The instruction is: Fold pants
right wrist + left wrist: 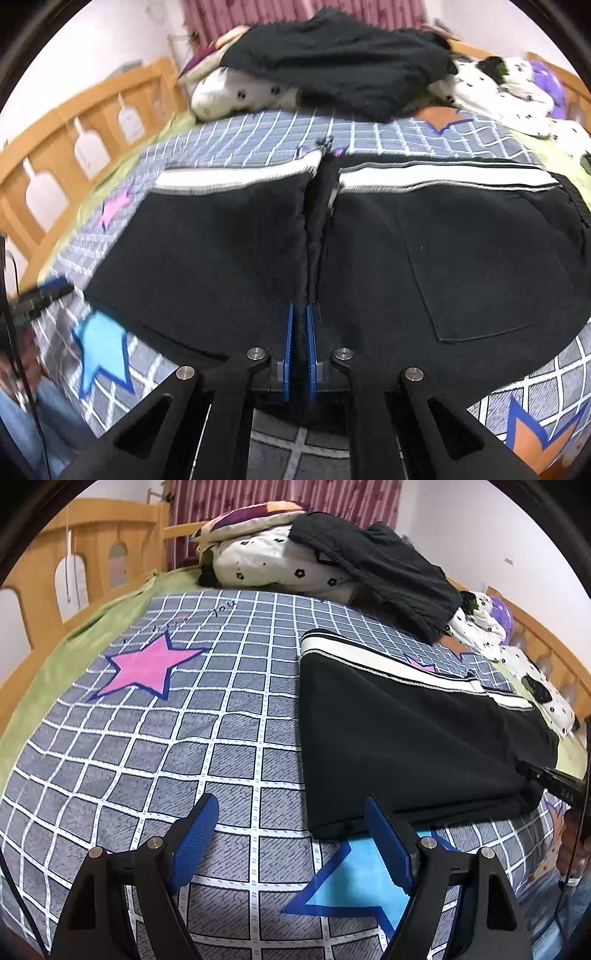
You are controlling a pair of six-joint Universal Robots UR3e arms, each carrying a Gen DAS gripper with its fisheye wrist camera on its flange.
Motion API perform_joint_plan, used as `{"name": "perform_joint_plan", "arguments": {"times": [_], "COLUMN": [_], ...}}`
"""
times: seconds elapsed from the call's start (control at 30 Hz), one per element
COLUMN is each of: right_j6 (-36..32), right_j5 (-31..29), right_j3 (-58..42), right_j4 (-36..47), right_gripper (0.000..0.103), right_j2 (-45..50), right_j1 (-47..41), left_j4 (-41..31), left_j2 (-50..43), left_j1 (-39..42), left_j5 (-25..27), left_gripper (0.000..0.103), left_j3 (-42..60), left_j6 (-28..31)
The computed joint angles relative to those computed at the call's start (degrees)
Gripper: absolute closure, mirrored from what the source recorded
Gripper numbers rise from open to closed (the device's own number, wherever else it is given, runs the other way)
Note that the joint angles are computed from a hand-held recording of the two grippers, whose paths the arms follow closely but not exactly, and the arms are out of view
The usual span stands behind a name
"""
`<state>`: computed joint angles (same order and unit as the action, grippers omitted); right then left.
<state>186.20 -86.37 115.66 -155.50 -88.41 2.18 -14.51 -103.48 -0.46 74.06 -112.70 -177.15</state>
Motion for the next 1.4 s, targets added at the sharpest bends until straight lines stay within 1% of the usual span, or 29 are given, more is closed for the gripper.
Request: {"name": "perform_joint_plan", "arguments": {"times": [0.1, 0.17, 0.2, 0.27, 0.33, 0.4, 0.43, 0.47, 0.5, 0.53, 0.57, 0.63, 0.7, 0.73, 0.77, 0.8, 0.83, 0.87, 0.9, 0.93, 0.97, 1.03, 1.13, 1.2, 1.23, 1.27, 1.3, 1.37, 1.4], "right_j6": [-1.53, -1.36, 0.01, 1.94, 3.14, 3.71, 3.30, 3.49, 4.95, 5.67, 5.39, 5.18, 5.49, 5.58, 5.75, 6.29, 6.50, 6.17, 6.04, 5.96, 5.66, 3.60, -4.08, -7.79, -9.39, -11.05, -11.82, -10.74, -10.35], "right_j5": [0.99, 1.81, 0.98, 1.58, 3.40, -1.00, -4.51, -7.42, -8.34, -8.45, -8.45, -6.81, -4.42, -3.69, -3.81, -6.25, -8.82, -12.04, -13.45, -14.79, -15.74, -14.53, -12.23, -9.30, -6.26, -1.20, 1.97, 8.52, 11.86], "right_j3": [-0.74, -0.15, 0.66, 0.56, -2.09, -7.01, -10.11, -11.88, -11.25, -9.55, -8.88, -7.67, -6.34, -6.29, -5.90, -5.45, -5.16, -5.31, -5.26, -5.24, -4.97, -3.57, 1.46, 4.20, 5.21, 7.26, 8.59, 11.45, 12.56], "right_j4": [1.24, 1.09, -1.40, -4.90, -5.02, -1.89, 1.67, 4.47, 4.29, 2.24, 2.26, 2.91, 4.27, 5.38, 6.15, 6.30, 6.47, 7.70, 8.43, 9.41, 11.08, 12.99, 11.56, 10.22, 10.09, 9.62, 9.19, 7.53, 6.84], "right_gripper": [0.091, 0.077, 0.075, 0.075, 0.075, 0.079, 0.082, 0.083, 0.083, 0.083, 0.083, 0.082, 0.081, 0.078, 0.077, 0.077, 0.073, 0.065, 0.060, 0.050, 0.044, 0.037, 0.037, 0.036, 0.036, 0.036, 0.036, 0.037, 0.037], "right_j2": [-1.26, -2.86, -3.14, -1.92, 1.30, 6.28, 8.97, 11.00, 12.03, 11.32, 10.53, 8.24, 5.44, 4.05, 2.04, -0.28, -2.13, -5.07, -7.01, -9.19, -12.43, -17.28, -23.50, -24.33, -24.19, -24.18, -23.90, -21.33, -19.85], "right_j1": [-0.69, -1.97, -2.14, -2.97, -3.33, -0.42, 1.43, 2.76, 3.20, 3.21, 3.05, 2.04, 0.43, -0.23, -0.69, -0.42, 0.01, -0.55, -1.34, -2.53, -4.88, -9.38, -18.98, -25.59, -29.45, -34.91, -38.40, -45.13, -47.67], "left_j4": [-0.32, 0.05, 0.33, -0.25, -0.87, -1.45, -3.81, -6.67, -7.43, -5.22, -2.08, -3.26, -5.29, -6.42, -6.88, -7.35, -7.04, -6.08, -5.50, -5.66, -6.52, -7.31, -6.26, -8.54, -9.57, -10.58, -11.92, -13.87, -15.49], "left_j2": [-0.83, -1.56, -2.49, -4.45, -7.09, -9.76, -11.69, -13.60, -14.65, -14.81, -14.45, -13.53, -12.70, -12.05, -11.68, -10.92, -10.46, -9.92, -9.66, -9.70, -10.00, -11.17, -14.17, -17.06, -18.32, -19.07, -20.25, -22.69, -24.58], "left_j1": [0.08, -0.16, -0.46, -1.05, -2.25, -3.20, -4.42, -5.46, -5.71, -5.60, -5.64, -6.28, -6.18, -5.94, -5.82, -5.59, -5.33, -5.24, -5.23, -5.57, -5.75, -5.60, -5.79, -6.29, -6.65, -6.72, -6.60, -5.70, -5.57], "left_j5": [0.56, 0.99, 1.19, 1.15, 1.12, 1.42, 3.88, 6.00, 5.99, 5.56, 5.80, 6.85, 6.43, 5.80, 5.45, 4.71, 3.98, 3.37, 3.25, 3.92, 4.27, 3.65, 3.86, 4.55, 5.48, 6.00, 5.81, 2.97, 2.67], "left_gripper": [0.023, 0.023, 0.023, 0.023, 0.023, 0.023, 0.023, 0.023, 0.022, 0.021, 0.020, 0.020, 0.020, 0.020, 0.020, 0.020, 0.021, 0.021, 0.021, 0.021, 0.021, 0.021, 0.021, 0.021, 0.021, 0.021, 0.021, 0.021, 0.021], "left_j3": [0.64, 1.09, 1.93, 4.72, 8.75, 11.97, 14.65, 16.88, 17.08, 15.52, 13.44, 13.38, 14.19, 14.66, 14.90, 15.18, 15.13, 14.84, 15.11, 16.29, 17.75, 20.67, 23.56, 27.36, 29.03, 30.24, 32.06, 35.17, 38.03], "left_j6": [-0.52, -0.84, -1.45, -2.96, -5.39, -6.48, -6.84, -6.91, -7.16, -7.79, -8.47, -7.58, -6.81, -6.91, -7.07, -7.41, -7.55, -7.74, -7.88, -8.08, -7.99, -8.87, -11.47, -10.34, -10.37, -10.67, -11.30, -11.16, -10.85]}}
